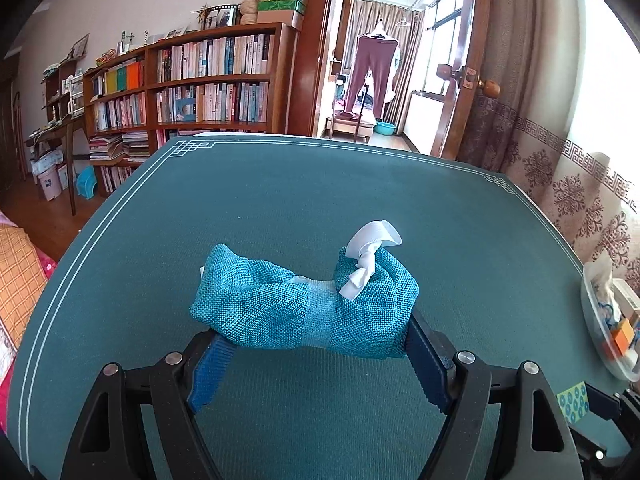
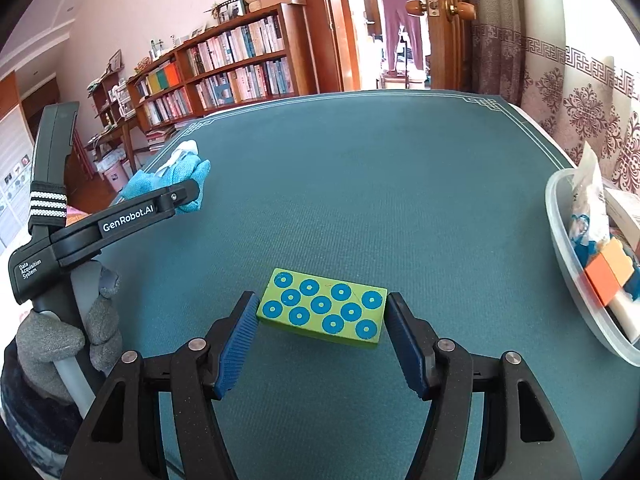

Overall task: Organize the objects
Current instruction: 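Lift and carry the green block toward the bowl with the right tool while the left tool carries the towel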

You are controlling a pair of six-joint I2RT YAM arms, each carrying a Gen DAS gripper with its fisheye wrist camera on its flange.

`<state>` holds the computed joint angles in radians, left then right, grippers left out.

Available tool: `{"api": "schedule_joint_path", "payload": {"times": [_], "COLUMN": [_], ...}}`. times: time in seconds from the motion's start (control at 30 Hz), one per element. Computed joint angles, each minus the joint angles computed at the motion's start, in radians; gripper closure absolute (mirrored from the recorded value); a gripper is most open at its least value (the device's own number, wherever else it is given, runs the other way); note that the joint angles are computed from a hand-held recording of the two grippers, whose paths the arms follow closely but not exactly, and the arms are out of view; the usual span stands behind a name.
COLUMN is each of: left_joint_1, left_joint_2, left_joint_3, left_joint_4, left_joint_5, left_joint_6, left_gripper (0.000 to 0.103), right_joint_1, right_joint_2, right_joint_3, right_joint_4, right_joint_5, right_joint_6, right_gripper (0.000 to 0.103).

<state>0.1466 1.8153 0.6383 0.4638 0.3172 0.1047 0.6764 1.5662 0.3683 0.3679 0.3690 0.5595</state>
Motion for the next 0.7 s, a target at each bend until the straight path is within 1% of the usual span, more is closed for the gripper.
{"api": "schedule_joint_path", "payload": {"times": [0.2,0.4,0.5,0.57,0.63,0.7], "left_joint_1": [-0.003,-0.006,-0.007,-0.013,-0.020,-0.022], "left_joint_2": [0.011,0.022,0.028,0.021,-0.004,-0.041], "left_joint_3": [0.004,0.018,0.035,0.040,0.026,0.006], "left_joint_4": [0.003,-0.009,-0.034,-0.047,-0.048,-0.056], "left_joint_5": [0.002,0.002,-0.003,-0.028,-0.041,-0.030], "left_joint_6": [0.005,0.006,0.001,-0.003,-0.007,-0.011], "left_gripper": [0.021,0.021,0.021,0.021,0.021,0.021], "right_joint_1": [-0.027,-0.095,-0.112,-0.124,-0.157,-0.195], "right_joint_2": [-0.152,-0.353,-0.488,-0.600,-0.695,-0.790], "right_joint_3": [-0.103,-0.200,-0.233,-0.254,-0.269,-0.279], "right_joint_4": [-0.041,-0.137,-0.232,-0.312,-0.376,-0.448], "right_joint_5": [0.030,0.035,0.050,0.061,0.055,0.045], "right_joint_6": [0.013,0.013,0.017,0.012,-0.011,-0.035], "right_gripper": [0.038,0.038,0.038,0.038,0.038,0.038]}}
